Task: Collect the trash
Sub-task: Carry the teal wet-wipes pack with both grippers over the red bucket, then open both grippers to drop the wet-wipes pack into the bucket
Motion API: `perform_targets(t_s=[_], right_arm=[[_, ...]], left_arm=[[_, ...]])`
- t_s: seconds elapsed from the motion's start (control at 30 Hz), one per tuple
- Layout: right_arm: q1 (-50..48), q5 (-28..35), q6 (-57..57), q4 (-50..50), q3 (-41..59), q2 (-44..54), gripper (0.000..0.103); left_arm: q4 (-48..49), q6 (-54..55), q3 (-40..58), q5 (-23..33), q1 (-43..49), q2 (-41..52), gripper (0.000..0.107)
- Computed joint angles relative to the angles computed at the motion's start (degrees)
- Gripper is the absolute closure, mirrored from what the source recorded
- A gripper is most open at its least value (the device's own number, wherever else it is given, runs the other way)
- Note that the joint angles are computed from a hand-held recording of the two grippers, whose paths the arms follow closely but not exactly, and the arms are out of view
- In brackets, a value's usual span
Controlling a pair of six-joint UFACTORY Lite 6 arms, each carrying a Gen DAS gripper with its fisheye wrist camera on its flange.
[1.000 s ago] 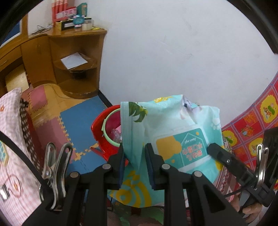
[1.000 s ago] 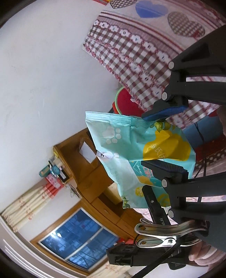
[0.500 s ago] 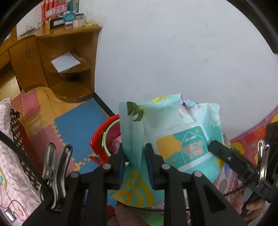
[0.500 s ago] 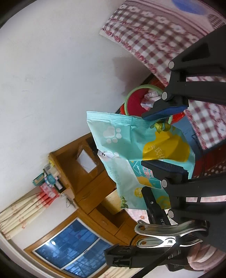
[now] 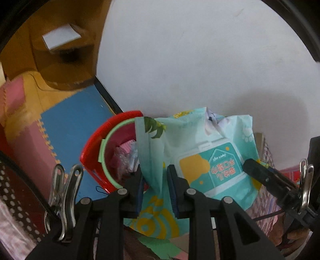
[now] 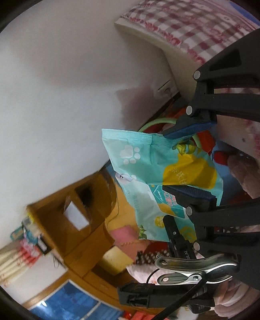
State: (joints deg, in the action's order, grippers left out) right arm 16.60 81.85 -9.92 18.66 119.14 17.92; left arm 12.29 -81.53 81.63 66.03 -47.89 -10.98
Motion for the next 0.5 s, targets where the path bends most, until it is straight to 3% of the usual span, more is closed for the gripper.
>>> perform_targets(t_s=[0.17, 0.3, 0.5], right_arm=[[3.4, -5.03, 4.59, -5.46, -3.52, 2.68, 0.057], [5.68, -6.11, 8.14, -8.99, -1.27, 7.34, 0.057], [7.14, -4.65, 12.0, -12.08, 5.48, 14.69, 0.054]], left_arm=[[-11.45, 15.22, -13.54, -14.26, 12.47, -2.16, 0.083], [-19.87, 25.72, -19.17, -21.35, 17.84, -0.44, 0.081], [-29.92, 39.2, -23.4, -25.46, 23.04, 3.65, 0.073]])
